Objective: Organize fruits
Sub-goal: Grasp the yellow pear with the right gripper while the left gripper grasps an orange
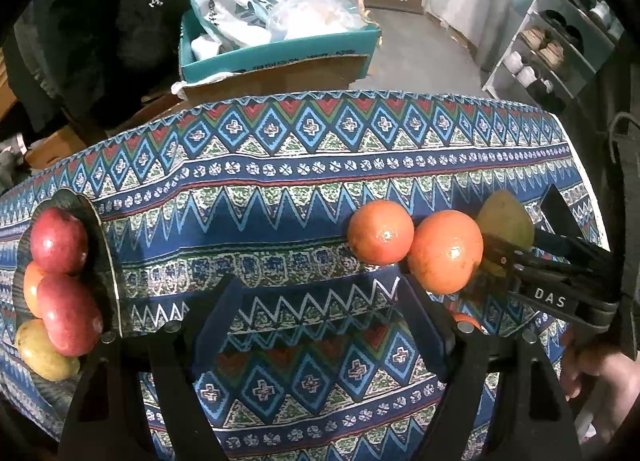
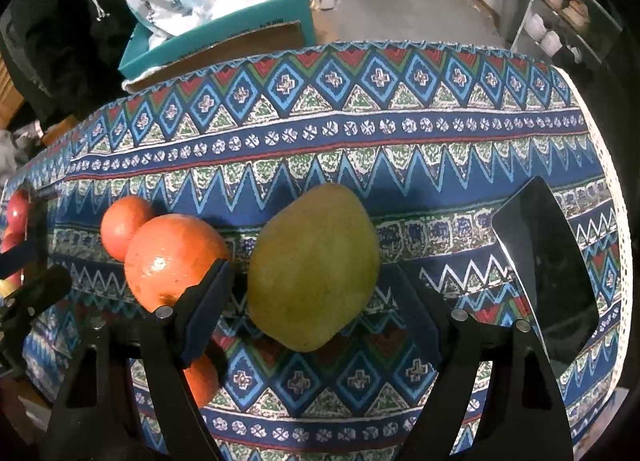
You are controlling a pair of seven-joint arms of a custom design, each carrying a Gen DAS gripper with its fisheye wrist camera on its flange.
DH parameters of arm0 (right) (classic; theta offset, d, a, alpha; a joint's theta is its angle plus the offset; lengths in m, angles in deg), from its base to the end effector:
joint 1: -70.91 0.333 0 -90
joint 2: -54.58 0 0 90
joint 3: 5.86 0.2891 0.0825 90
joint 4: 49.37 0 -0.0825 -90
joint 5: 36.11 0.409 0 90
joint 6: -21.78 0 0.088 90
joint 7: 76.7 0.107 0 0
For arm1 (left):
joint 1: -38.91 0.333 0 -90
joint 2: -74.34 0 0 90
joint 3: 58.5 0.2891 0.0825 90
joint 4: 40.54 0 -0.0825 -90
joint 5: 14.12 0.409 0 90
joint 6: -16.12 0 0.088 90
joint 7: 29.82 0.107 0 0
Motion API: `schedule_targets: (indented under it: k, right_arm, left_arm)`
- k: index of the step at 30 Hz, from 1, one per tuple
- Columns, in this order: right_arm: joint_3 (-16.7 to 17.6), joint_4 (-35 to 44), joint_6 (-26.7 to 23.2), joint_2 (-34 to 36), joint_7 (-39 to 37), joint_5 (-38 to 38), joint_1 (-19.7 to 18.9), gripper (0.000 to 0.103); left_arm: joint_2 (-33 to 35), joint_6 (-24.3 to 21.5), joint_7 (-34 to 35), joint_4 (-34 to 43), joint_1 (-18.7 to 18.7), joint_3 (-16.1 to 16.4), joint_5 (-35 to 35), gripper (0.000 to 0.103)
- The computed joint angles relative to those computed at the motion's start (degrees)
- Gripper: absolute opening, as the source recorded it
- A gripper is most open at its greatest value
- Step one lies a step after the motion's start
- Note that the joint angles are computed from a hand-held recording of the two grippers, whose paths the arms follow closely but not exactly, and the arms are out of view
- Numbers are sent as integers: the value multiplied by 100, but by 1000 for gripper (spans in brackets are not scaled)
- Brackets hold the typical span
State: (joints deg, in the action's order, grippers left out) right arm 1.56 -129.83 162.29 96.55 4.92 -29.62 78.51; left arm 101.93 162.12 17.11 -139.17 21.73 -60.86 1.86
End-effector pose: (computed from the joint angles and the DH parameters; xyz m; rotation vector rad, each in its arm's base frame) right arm 0.7401 0.1781 0.2721 -2.2339 1.6725 -0.1244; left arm 0.6636 -0.2364 0.3049 -2.2260 1.7938 -0.4236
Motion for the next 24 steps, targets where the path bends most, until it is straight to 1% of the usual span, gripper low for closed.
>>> schedule_targets:
  k: [2, 4, 5, 11, 18, 24]
  right_arm:
    - [26, 129, -150, 87, 2, 47, -27, 79]
    - [7, 313, -342, 202, 8, 29, -6, 69]
    - [-7, 314, -328, 206, 9, 15, 8, 67]
    - [-47, -69, -16, -42, -42, -86, 33, 67]
    - [62, -1041, 496, -740, -181, 128, -169, 66]
    - [74, -1700, 726, -1264, -334, 339, -315, 65]
  left_arm:
    - [1, 44, 35, -17, 12, -25, -33, 81]
    - [1, 114, 84, -38, 24, -62, -94, 81]
    - [1, 130, 126, -42, 31, -84, -136, 81]
    - [-48, 280, 389, -120, 24, -194, -354, 81]
    - [-13, 374, 669, -127, -52, -292, -551, 81]
    - [178, 304, 964, 50, -175, -373, -725, 81]
